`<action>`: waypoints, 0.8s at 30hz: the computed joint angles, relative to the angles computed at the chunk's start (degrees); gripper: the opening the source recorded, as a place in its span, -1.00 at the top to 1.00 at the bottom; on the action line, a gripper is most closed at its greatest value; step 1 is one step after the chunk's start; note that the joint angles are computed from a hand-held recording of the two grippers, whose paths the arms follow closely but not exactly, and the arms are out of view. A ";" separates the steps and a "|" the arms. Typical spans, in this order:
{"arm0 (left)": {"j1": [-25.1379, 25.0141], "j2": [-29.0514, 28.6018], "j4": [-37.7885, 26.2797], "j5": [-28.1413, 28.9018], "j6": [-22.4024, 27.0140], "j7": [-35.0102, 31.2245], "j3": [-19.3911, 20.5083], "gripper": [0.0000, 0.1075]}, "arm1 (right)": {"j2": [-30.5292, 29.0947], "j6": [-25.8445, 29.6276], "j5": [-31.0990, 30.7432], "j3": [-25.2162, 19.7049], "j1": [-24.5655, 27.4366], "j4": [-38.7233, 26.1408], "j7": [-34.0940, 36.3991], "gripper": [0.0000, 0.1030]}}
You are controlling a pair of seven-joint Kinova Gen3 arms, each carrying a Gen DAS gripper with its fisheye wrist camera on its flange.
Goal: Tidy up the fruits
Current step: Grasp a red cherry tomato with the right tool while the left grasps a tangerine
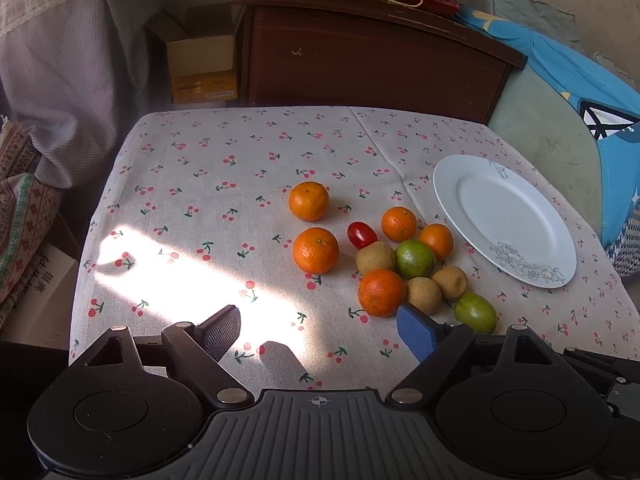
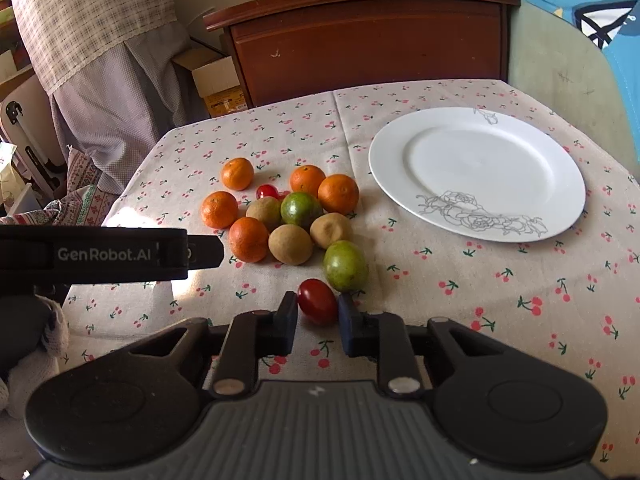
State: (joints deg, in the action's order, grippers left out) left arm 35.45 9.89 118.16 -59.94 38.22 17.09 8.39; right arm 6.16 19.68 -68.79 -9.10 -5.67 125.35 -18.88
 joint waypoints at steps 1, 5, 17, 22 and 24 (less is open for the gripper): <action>0.08 0.02 0.19 -0.67 -0.44 0.60 -0.10 -0.54 | -0.14 0.16 0.33 0.13 0.01 -0.02 -0.36 0.62; -0.08 0.30 0.64 -2.66 -2.49 2.05 -0.54 -0.39 | -0.77 0.25 1.44 0.65 0.01 0.10 -1.41 0.63; -0.05 1.81 1.68 -9.06 -8.02 5.74 -2.46 0.03 | -0.73 -0.30 7.77 1.02 -0.18 -0.55 -9.50 0.62; -0.14 2.36 2.15 -12.69 -9.80 8.65 -3.13 0.12 | -0.53 -0.18 8.39 0.51 0.42 -0.76 -10.08 0.61; -0.63 2.44 2.34 -13.33 -10.89 9.27 -3.19 0.21 | -0.57 -0.24 8.32 0.33 0.56 -0.71 -9.96 0.61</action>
